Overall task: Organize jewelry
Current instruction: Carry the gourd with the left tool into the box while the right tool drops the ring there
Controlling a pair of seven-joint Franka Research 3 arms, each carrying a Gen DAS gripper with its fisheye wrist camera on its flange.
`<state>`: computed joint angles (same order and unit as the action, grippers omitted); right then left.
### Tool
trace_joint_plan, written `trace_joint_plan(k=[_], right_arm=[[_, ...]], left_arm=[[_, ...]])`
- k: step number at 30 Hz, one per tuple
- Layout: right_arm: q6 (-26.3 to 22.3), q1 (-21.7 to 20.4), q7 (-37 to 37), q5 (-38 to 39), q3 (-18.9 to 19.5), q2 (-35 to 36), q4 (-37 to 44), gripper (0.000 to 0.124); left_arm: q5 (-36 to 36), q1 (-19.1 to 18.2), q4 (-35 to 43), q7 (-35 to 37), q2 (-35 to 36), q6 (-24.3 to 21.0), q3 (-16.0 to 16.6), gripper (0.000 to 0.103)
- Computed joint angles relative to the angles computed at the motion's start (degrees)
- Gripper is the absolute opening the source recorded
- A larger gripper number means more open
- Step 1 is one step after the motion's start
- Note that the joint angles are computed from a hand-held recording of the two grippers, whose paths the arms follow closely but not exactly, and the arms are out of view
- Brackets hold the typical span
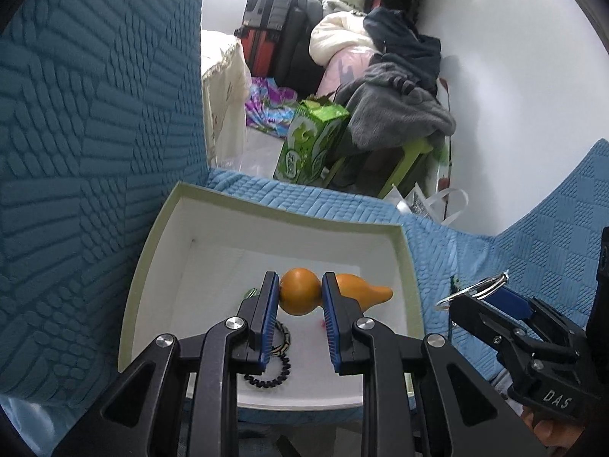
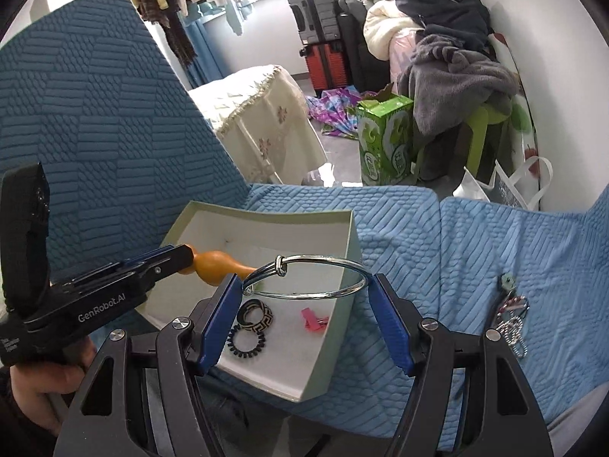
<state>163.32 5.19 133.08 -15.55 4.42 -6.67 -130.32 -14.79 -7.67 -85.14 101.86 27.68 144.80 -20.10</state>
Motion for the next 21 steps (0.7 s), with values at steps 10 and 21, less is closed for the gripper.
trace_joint_plan(k=[10,21], right_arm=[[-2.87,1.98,0.95,-0.94,-0.97,2.98,3.00,0.068],[-0.22,0.25,-3.39,0.19,-0.90,-2.53,1.34,0.077]], left_arm=[[-0.31,0.94,-0.68,0.61,0.06,-0.90,0.28,0.023],[3.01,-0.92,-1.11,-4.16,-4.40,1.52,1.94,0.055]])
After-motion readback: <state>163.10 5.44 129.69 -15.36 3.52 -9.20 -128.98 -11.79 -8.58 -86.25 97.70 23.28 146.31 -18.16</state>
